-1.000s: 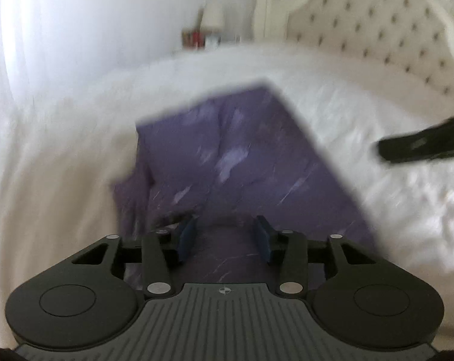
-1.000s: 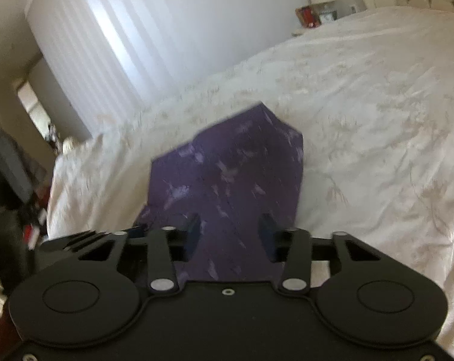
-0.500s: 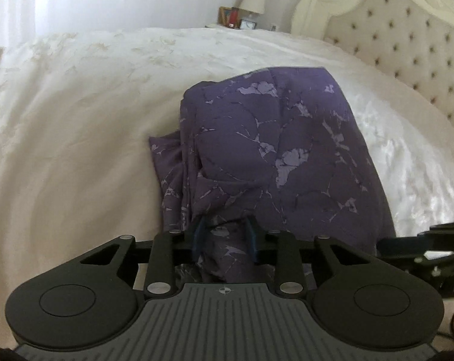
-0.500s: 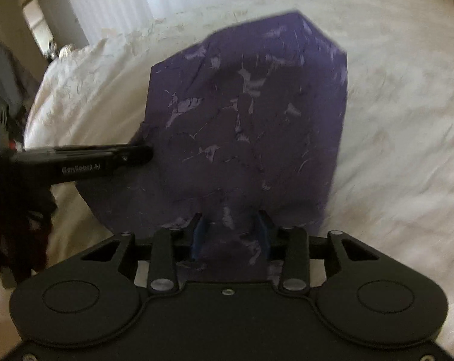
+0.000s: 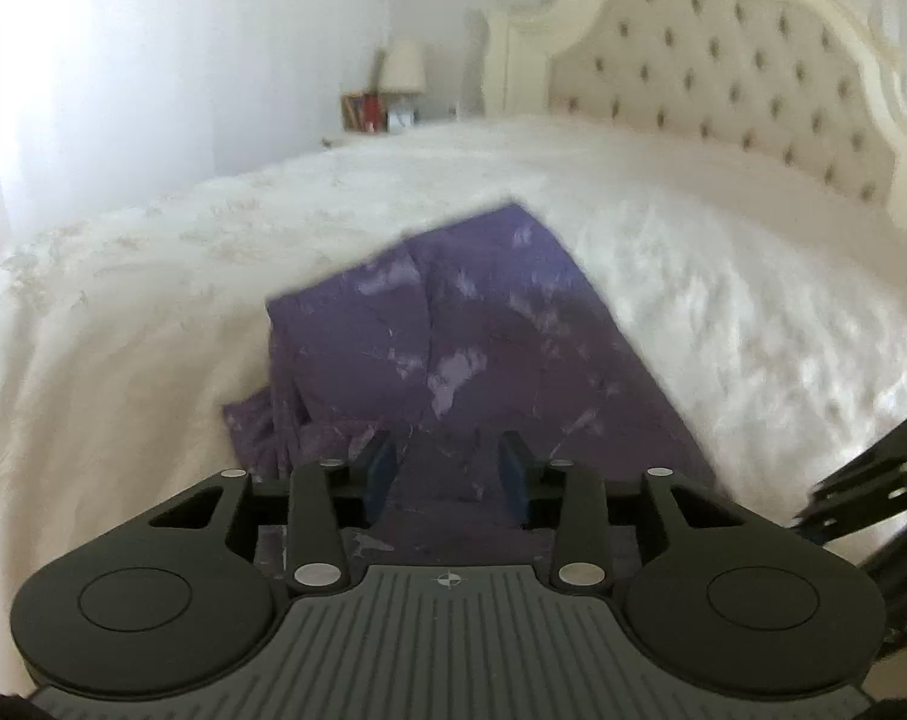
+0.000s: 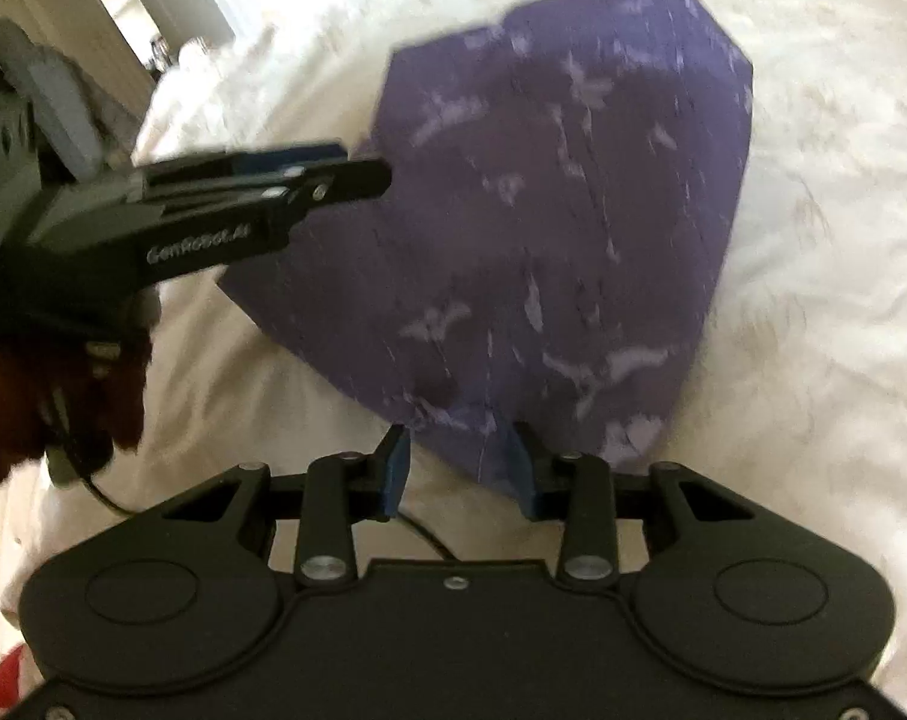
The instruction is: Fold large clothes
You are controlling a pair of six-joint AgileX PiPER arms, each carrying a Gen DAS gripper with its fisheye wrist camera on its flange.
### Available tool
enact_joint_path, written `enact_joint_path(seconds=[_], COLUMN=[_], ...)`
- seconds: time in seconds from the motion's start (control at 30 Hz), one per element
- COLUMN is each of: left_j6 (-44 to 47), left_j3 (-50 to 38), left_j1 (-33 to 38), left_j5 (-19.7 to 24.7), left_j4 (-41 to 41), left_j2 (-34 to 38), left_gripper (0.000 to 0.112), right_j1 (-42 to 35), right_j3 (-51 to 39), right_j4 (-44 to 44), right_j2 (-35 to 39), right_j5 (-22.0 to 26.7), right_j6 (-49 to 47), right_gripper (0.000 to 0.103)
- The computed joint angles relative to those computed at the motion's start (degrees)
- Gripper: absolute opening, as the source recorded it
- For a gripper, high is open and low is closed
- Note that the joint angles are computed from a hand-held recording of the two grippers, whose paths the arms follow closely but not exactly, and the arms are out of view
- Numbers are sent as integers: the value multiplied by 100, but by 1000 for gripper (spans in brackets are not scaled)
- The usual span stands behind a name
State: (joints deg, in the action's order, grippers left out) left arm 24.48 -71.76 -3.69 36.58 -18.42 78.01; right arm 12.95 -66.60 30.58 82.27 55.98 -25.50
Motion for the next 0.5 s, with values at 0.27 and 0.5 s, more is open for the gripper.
enact_joint_path(seconds=[0.27,0.5], left_j6=[-45,266], left_j3=[-337,-235], left_j1=[651,922], left_j5=[501,633], left_j4=[-402,-977], left_j2=[635,625], left_gripper=[40,40], right_j1=[-337,-194], right_j3=[-50,-709], right_j4=[549,433], right_j2=[-460,52], right_j5=[36,-1640], right_j6=[-594,-281], right_gripper=[49,14])
